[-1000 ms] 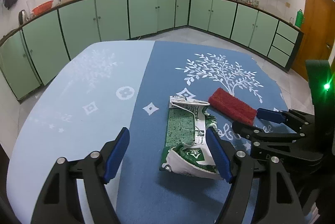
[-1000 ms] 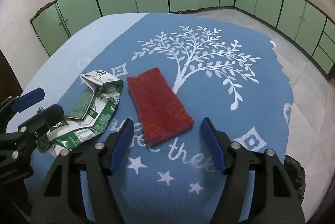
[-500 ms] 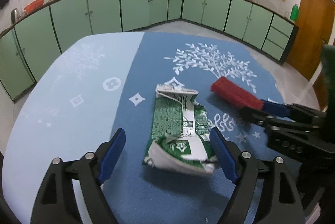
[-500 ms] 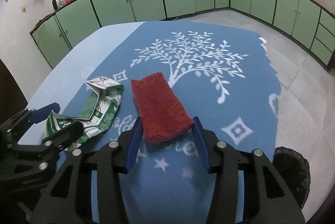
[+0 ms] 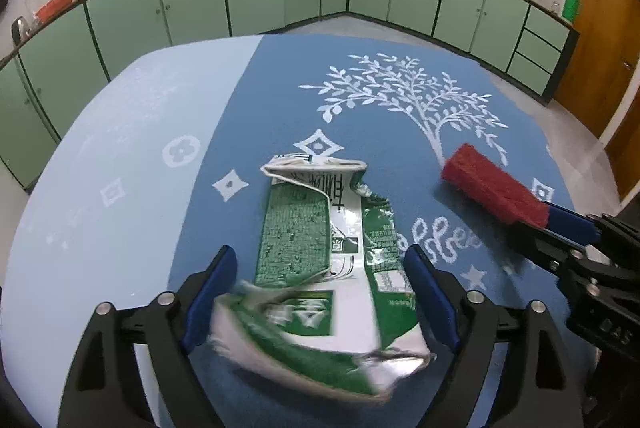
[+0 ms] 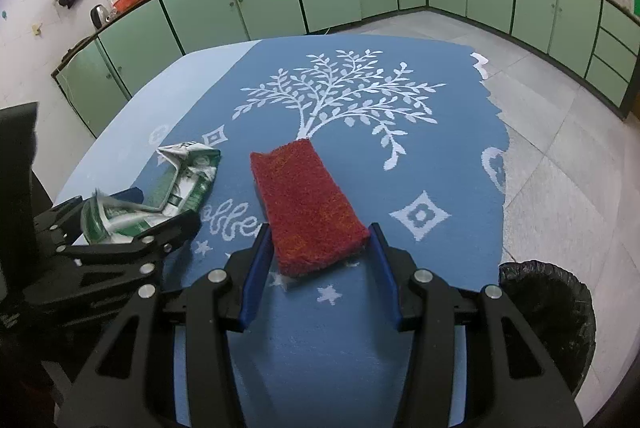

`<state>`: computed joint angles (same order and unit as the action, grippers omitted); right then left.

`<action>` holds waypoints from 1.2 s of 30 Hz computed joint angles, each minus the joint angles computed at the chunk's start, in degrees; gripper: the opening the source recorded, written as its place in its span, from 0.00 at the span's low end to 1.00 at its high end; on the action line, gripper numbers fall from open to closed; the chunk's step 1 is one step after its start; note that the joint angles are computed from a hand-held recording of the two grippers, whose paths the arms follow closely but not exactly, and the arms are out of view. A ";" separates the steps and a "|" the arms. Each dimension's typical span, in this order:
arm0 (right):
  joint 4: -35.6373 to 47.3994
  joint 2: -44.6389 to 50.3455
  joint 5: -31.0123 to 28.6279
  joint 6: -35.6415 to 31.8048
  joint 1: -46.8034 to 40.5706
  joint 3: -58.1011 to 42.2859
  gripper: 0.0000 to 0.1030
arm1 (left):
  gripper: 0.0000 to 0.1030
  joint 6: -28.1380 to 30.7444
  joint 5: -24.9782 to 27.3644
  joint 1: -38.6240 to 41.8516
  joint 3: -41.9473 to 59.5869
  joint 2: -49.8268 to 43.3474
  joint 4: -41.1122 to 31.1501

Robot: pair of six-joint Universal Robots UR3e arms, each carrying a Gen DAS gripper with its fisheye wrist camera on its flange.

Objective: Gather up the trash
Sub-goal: 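Grasp the red scouring pad with the right gripper while the left gripper grasps the green carton, then carry the green carton and red pad with both grippers over the black bin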

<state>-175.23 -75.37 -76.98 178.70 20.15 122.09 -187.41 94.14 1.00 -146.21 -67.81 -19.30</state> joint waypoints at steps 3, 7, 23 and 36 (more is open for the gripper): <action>0.10 -0.13 0.12 -0.08 -0.19 0.14 0.45 | 0.86 -0.75 1.61 -1.47 1.32 -2.39 0.50; -0.20 -0.52 0.39 0.00 -0.58 0.96 0.45 | 0.75 -1.21 1.33 -0.72 0.54 -1.59 1.01; 0.29 -6.46 1.37 -0.59 -1.36 3.83 0.45 | 0.69 -1.16 -3.16 2.20 -0.56 11.85 -6.88; 5.60 -22.57 4.77 -2.51 -7.26 10.78 0.45 | 0.69 -6.72 6.19 -13.28 8.19 7.92 -6.57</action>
<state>-169.63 -97.94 -72.21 176.19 12.90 132.87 -194.13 100.33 -12.29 -138.01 -59.89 -25.87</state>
